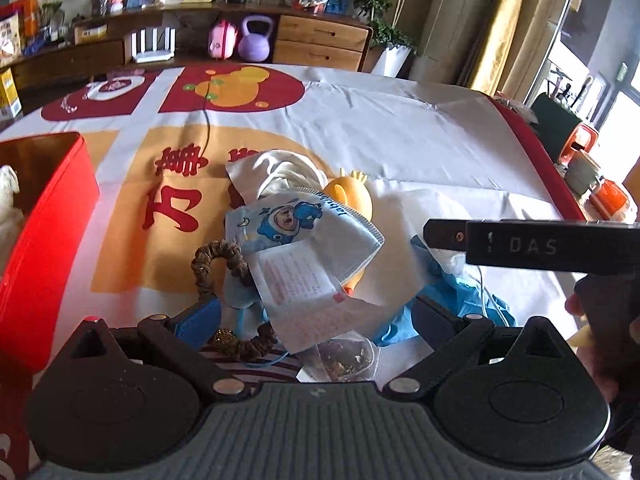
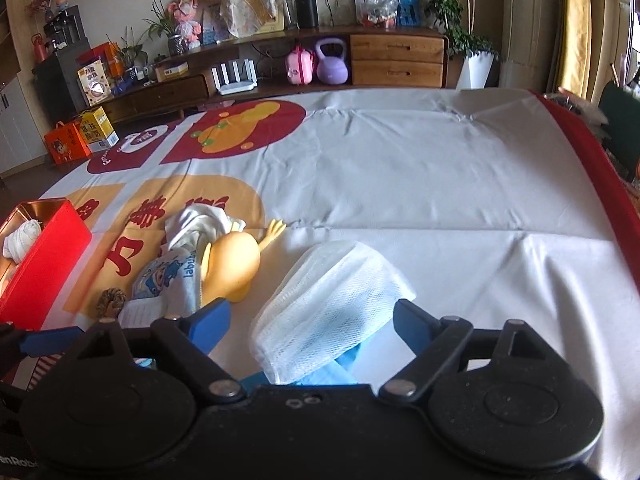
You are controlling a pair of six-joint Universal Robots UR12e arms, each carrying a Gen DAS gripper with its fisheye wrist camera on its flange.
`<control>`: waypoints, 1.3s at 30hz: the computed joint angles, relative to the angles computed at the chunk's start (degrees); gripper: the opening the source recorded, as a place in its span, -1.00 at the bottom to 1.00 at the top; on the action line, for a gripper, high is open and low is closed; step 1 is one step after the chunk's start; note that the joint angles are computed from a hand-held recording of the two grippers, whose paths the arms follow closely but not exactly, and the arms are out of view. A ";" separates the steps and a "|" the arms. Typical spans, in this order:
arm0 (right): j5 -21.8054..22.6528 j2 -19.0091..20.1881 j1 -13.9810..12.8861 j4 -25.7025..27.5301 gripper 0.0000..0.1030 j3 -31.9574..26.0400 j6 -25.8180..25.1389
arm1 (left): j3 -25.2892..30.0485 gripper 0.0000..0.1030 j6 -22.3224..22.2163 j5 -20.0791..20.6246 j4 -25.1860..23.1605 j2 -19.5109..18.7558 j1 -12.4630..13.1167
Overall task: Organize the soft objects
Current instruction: 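Grasp the white face mask with the right tool while the left tool grasps the paper card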
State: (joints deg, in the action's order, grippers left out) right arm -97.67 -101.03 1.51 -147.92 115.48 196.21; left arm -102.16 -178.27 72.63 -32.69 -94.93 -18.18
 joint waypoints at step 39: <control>-3.42 -3.74 -0.56 -1.74 -0.74 1.29 4.67 | 0.20 -0.24 -2.23 -1.85 -2.02 0.10 1.37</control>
